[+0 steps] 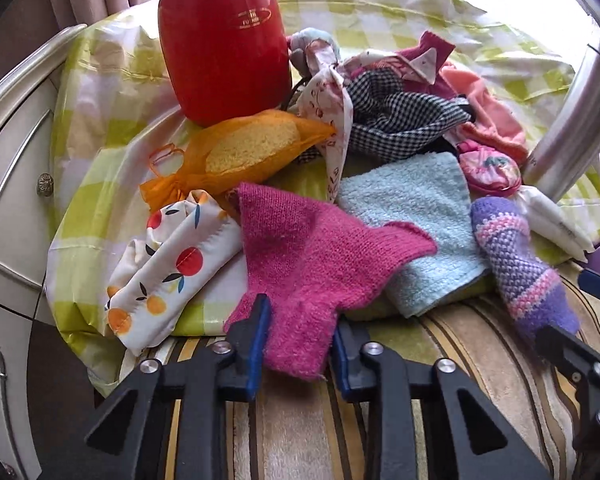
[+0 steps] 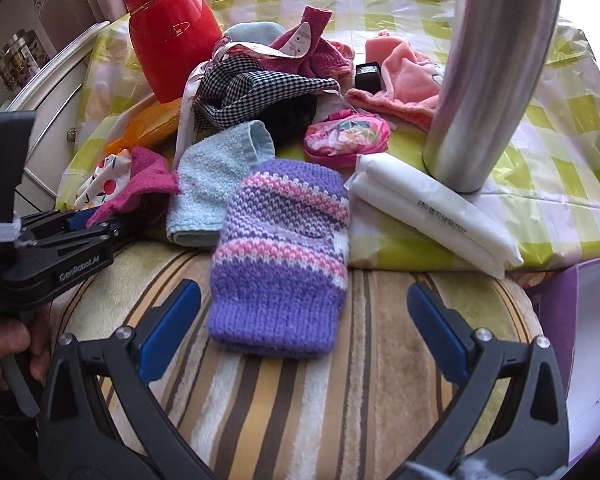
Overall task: Organize soft objects
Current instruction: 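Grasp the pink knitted glove with the left tool while the right tool grasps the purple mitten, then carry glove and mitten over the purple box and open both tools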
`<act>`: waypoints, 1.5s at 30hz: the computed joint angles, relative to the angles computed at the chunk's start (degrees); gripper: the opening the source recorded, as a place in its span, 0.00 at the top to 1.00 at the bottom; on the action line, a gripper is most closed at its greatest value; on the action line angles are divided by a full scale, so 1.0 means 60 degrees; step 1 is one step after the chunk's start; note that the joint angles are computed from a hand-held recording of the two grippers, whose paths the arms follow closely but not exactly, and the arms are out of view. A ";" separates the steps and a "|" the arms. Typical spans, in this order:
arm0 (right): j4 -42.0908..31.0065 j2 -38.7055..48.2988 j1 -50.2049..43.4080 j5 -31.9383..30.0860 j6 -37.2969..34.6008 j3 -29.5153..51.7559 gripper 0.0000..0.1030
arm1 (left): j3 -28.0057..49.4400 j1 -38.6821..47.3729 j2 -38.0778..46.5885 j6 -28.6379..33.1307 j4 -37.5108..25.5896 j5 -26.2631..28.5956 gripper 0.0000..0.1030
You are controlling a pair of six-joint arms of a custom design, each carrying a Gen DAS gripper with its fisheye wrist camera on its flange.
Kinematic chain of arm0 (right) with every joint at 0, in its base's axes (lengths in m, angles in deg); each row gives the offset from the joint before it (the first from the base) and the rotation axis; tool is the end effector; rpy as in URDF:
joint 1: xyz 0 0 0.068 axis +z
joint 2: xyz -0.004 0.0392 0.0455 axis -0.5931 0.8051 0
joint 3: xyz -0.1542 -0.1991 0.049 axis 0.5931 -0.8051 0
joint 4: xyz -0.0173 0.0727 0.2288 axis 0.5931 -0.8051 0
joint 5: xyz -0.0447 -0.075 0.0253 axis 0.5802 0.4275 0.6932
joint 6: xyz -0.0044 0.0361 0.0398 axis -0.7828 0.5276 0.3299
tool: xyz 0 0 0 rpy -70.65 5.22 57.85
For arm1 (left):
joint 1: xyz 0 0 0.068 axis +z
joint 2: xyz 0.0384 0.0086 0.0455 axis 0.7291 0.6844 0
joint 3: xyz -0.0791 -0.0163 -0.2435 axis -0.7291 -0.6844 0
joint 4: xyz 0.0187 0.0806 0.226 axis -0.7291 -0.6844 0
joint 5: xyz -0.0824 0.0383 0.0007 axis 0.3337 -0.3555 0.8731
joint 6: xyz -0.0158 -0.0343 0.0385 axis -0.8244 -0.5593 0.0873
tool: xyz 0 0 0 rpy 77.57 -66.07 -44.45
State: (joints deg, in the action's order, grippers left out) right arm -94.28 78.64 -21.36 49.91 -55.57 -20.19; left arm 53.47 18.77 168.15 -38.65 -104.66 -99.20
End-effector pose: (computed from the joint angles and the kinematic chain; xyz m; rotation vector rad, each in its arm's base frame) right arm 0.2854 0.0848 0.2032 -0.4834 2.5638 0.3683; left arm 0.2485 -0.1189 0.2079 -0.2075 2.6393 0.1354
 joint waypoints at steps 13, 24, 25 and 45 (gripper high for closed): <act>0.0140 -0.0390 -0.0264 -0.1052 -0.0321 -0.0417 0.70 | -0.0692 -0.2599 -0.2460 -0.1575 0.0269 -0.1713 0.83; -0.1451 -0.3344 -0.3466 -0.2796 -0.1630 -0.1240 0.70 | 0.1383 -0.4411 -0.1222 -0.0825 0.1456 -0.1527 0.83; -0.1678 -0.3414 -0.3931 -0.2943 -0.1820 -0.1150 0.70 | 0.1739 -0.4522 -0.0894 -0.0659 0.1596 -0.1368 0.83; -0.0927 -0.1947 -1.1869 -0.2407 -0.3393 0.0369 0.32 | 0.9421 -0.5924 0.5573 0.1140 0.1684 0.1510 0.27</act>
State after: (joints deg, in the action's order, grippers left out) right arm -99.84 66.96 -92.58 35.47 -75.93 -17.98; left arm 110.00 -16.77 201.59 -31.81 -94.55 -90.14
